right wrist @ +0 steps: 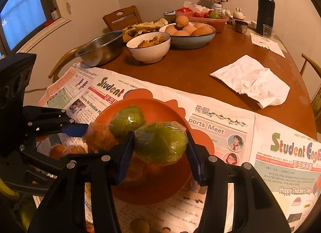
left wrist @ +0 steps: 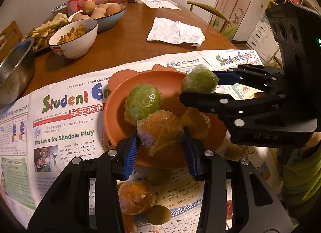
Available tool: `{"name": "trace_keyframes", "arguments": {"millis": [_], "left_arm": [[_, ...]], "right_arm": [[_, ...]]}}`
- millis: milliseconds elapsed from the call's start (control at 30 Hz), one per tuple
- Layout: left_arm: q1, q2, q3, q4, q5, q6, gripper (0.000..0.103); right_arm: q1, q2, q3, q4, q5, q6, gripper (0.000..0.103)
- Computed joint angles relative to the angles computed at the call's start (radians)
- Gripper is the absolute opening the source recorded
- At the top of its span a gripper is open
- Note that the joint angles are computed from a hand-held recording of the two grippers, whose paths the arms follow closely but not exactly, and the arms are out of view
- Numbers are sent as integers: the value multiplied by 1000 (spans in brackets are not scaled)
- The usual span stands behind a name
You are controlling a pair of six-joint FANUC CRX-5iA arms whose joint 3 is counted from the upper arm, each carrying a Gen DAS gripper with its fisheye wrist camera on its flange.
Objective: Organize fruits
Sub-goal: 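Carry the orange and the green fruit over the orange plate with both tools, then lower the fruits into the plate and open both tools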
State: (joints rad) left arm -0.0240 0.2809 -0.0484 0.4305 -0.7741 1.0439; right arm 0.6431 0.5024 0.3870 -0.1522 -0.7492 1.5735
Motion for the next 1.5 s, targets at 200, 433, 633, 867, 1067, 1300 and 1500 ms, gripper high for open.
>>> {"name": "trace_keyframes", "arguments": {"millis": [200,433,633,867,1067,1300,1500], "left_arm": [[4,4,-1,3,-2,1,33],[7,-2,-16,20,6,-8,34],[8,-12,-24,25,14,-17,34],[10,-21,-34,31,20,-22,34],[11,-28,-38,34,23,-21,34],[15,-36,-49,40,32,-15,39],[20,-54,-64,39,47,-1,50]], "right_arm": [[-1,18,25,-4,-17,4,49],[-3,39,50,-4,-44,-1,49],[-1,37,47,-2,-40,-1,50],[2,26,35,5,-27,-7,50],[-5,7,17,-14,-7,-9,51],[-13,-24,-23,-24,26,-20,59],[-14,-53,-72,-6,64,-56,71]]}}
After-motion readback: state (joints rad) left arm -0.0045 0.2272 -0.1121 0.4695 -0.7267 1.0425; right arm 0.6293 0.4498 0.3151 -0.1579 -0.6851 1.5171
